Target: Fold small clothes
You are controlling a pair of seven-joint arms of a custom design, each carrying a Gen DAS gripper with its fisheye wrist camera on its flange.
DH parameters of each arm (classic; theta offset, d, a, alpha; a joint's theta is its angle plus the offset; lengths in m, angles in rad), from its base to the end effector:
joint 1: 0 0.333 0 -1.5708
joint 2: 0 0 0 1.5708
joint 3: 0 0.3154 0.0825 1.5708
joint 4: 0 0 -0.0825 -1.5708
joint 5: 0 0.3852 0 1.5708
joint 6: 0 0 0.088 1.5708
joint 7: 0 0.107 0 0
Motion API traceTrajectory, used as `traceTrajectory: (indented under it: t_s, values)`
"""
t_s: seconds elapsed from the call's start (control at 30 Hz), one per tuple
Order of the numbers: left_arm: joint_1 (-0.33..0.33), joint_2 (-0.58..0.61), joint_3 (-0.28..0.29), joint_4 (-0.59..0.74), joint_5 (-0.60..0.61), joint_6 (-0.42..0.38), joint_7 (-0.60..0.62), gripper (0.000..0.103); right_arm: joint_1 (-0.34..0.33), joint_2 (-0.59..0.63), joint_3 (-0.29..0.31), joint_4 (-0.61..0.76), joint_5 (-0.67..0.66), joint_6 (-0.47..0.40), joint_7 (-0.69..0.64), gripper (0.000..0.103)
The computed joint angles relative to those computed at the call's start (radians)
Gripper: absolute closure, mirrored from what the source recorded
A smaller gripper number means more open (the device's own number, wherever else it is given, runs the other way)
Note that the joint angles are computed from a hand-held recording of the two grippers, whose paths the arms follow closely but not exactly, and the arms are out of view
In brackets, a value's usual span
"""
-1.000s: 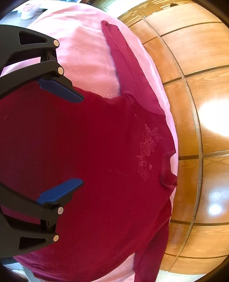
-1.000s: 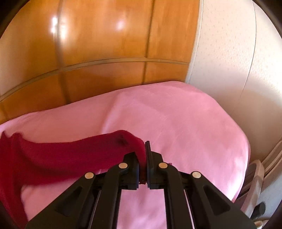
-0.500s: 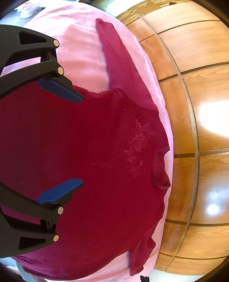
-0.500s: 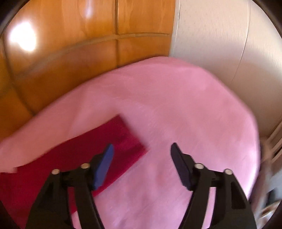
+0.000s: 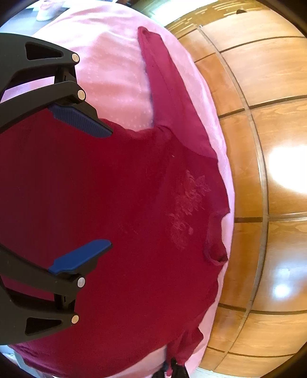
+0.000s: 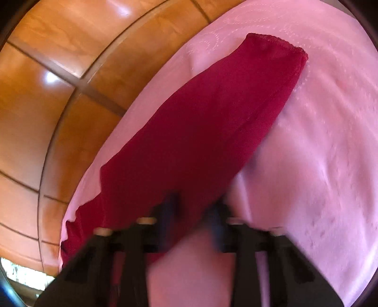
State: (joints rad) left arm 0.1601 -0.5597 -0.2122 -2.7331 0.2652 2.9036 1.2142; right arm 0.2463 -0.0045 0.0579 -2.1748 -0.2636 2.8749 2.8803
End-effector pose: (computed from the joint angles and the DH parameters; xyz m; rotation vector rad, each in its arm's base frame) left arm 0.4030 -0.0389 0.4643 -1.8008 1.6978 -0.5645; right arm 0.5498 0.1881 0.4734 -0.9417 2.2439 -0.1793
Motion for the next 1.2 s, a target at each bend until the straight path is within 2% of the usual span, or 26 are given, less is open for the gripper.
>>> traceTrajectory:
  t_s: [0.07,0.17,0.2,0.23,0.3,0.37,0.4,0.43,0.47,0.5,0.57,0.63,0.7,0.77,0.87,0.93,1.0,1.07,1.13,1.17,1.2]
  values:
    - [0.009,0.0,0.002,-0.004,-0.001,-0.022,-0.008,0.016,0.002,-0.025,0.005,0.012,-0.112,-0.068,0.042,0.097]
    - [-0.009,0.002,0.05,-0.015,-0.04,-0.068,-0.004,0.016,-0.014,-0.081,0.027,0.013,-0.29,-0.206,0.084,0.097]
    - [-0.014,0.006,0.067,-0.02,-0.056,-0.083,0.001,0.016,-0.015,-0.101,0.036,0.007,-0.307,-0.265,0.085,0.098]
    - [-0.033,0.01,0.095,-0.025,-0.08,-0.087,0.018,0.015,-0.014,-0.096,0.035,-0.002,-0.271,-0.28,0.069,0.098]
    - [-0.062,-0.004,0.14,-0.046,-0.127,-0.065,0.057,0.015,-0.021,-0.108,0.026,-0.045,-0.23,-0.226,0.05,0.097]
    - [-0.057,-0.031,0.143,-0.053,-0.131,-0.078,0.095,0.015,-0.028,-0.112,0.031,-0.057,-0.226,-0.192,0.044,0.094]
    - [-0.076,-0.048,0.172,-0.062,-0.156,-0.073,0.125,0.015,-0.031,-0.123,0.035,-0.068,-0.222,-0.18,0.051,0.086]
    - [-0.118,-0.074,0.233,-0.075,-0.208,-0.072,0.171,0.015,-0.035,-0.14,0.043,-0.078,-0.231,-0.178,0.065,0.08]
    - [-0.138,-0.097,0.272,-0.084,-0.25,-0.076,0.201,0.015,-0.036,-0.16,0.051,-0.091,-0.239,-0.17,0.063,0.067]
    - [-0.135,-0.119,0.286,-0.093,-0.274,-0.081,0.215,0.015,-0.038,-0.168,0.059,-0.093,-0.242,-0.168,0.06,0.057]
    - [-0.1,-0.168,0.291,-0.117,-0.3,-0.098,0.232,0.015,-0.024,-0.199,0.069,-0.113,-0.211,-0.153,0.016,0.051]
    - [-0.081,-0.21,0.308,-0.14,-0.328,-0.117,0.268,0.018,0.025,-0.232,0.055,-0.155,-0.097,-0.1,-0.103,0.051]
    - [-0.073,-0.265,0.335,-0.169,-0.357,-0.163,0.316,0.025,0.117,-0.261,0.025,-0.196,0.077,-0.059,-0.286,0.051]
    - [-0.079,-0.293,0.359,-0.185,-0.399,-0.197,0.354,0.026,0.204,-0.272,-0.005,-0.213,0.232,-0.048,-0.439,0.051]
    - [-0.102,-0.337,0.406,-0.206,-0.472,-0.249,0.419,0.035,0.325,-0.318,-0.03,-0.266,0.43,-0.055,-0.614,0.051]
    - [-0.115,-0.353,0.417,-0.215,-0.506,-0.277,0.463,0.054,0.39,-0.346,-0.037,-0.294,0.538,-0.075,-0.705,0.051]
    - [-0.126,-0.355,0.419,-0.218,-0.533,-0.305,0.507,0.066,0.405,-0.366,-0.01,-0.314,0.584,-0.101,-0.74,0.051]
    - [-0.123,-0.359,0.397,-0.228,-0.551,-0.302,0.536,0.075,0.422,-0.396,0.019,-0.348,0.643,-0.106,-0.76,0.053]
    - [-0.119,-0.359,0.379,-0.232,-0.565,-0.299,0.555,0.089,0.433,-0.392,0.033,-0.343,0.677,-0.135,-0.791,0.065]
    - [-0.117,-0.359,0.375,-0.232,-0.571,-0.297,0.565,0.09,0.425,-0.382,0.049,-0.33,0.668,-0.162,-0.798,0.077]
    - [-0.118,-0.359,0.374,-0.23,-0.578,-0.297,0.574,0.093,0.412,-0.369,0.064,-0.31,0.654,-0.185,-0.799,0.095]
